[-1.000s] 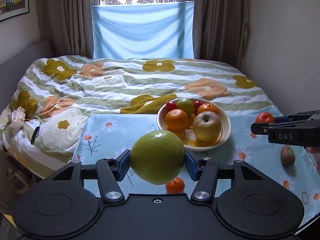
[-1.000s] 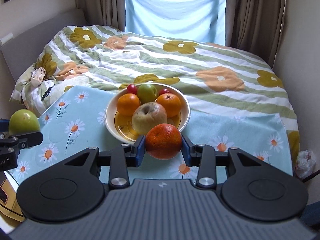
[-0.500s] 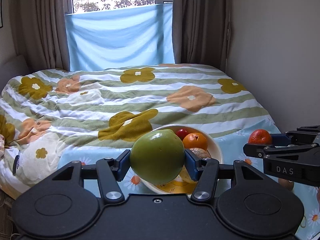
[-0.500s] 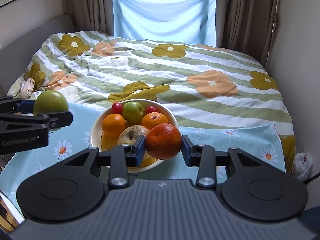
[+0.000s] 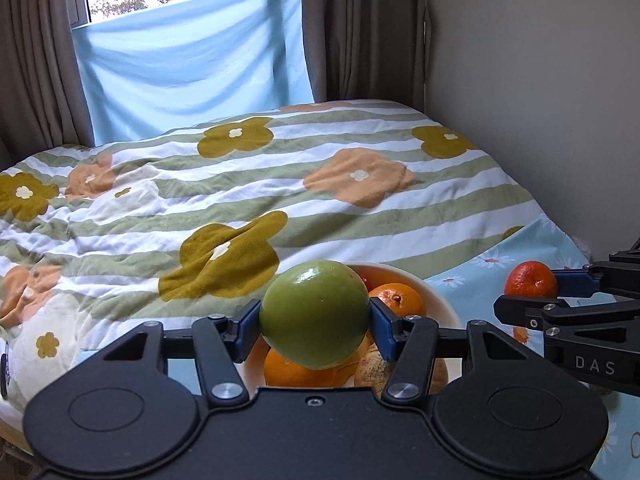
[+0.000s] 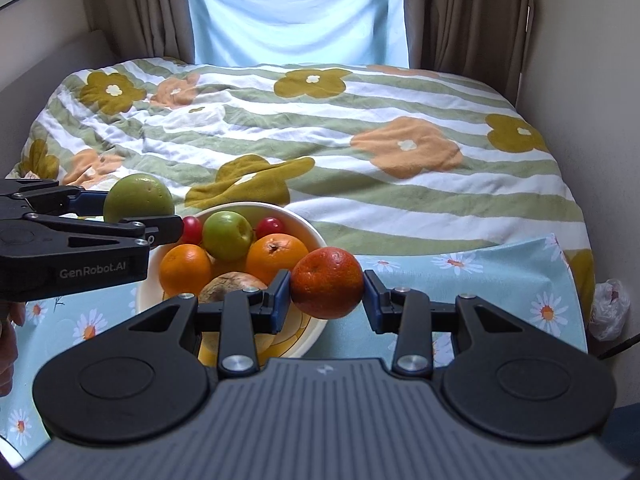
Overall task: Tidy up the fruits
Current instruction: 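Carry the green apple and the mandarin over the white bowl with both tools, then open the left tool to drop the green apple while the right tool releases the mandarin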
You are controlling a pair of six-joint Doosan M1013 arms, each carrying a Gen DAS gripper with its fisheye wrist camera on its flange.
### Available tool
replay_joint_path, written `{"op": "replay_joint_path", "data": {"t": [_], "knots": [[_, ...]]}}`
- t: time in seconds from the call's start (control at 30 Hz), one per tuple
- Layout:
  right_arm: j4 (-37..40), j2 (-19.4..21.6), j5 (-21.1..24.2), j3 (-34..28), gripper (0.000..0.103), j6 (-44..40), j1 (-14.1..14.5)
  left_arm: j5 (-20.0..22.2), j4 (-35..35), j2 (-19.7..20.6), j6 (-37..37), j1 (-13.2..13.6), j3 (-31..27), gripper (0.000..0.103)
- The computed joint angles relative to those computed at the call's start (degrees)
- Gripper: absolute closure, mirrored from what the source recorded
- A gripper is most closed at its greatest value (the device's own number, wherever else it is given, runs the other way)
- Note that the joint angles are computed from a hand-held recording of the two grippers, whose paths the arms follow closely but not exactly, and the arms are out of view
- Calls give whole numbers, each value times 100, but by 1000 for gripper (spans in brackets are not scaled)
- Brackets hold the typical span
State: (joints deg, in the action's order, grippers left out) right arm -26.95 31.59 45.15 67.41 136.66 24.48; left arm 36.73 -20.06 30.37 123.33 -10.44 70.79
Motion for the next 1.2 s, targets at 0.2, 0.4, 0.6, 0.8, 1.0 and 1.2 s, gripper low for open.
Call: {"op": "replay_joint_path", "data": {"t": [0.2, 0.4, 0.6, 0.8, 1.0, 1.2], "knots": [[115, 149, 123, -135, 50, 8, -23, 289, 138, 245, -21, -23, -230, 42], [196, 208, 156, -182, 50, 44, -40, 387, 129, 371, 36, -47, -369, 42], [185, 250, 192, -216, 50, 113, -61, 504, 121, 489, 47, -61, -491, 42], [151, 270, 199, -233, 50, 147, -62, 226, -79, 425, 248, -56, -356, 12], [151, 274, 156, -226, 50, 170, -77, 128, -194, 281, 332, 14, -229, 7], [268, 318, 124, -285, 50, 39, -90, 39, -159, 101, 93, 134, -1, 6]]}}
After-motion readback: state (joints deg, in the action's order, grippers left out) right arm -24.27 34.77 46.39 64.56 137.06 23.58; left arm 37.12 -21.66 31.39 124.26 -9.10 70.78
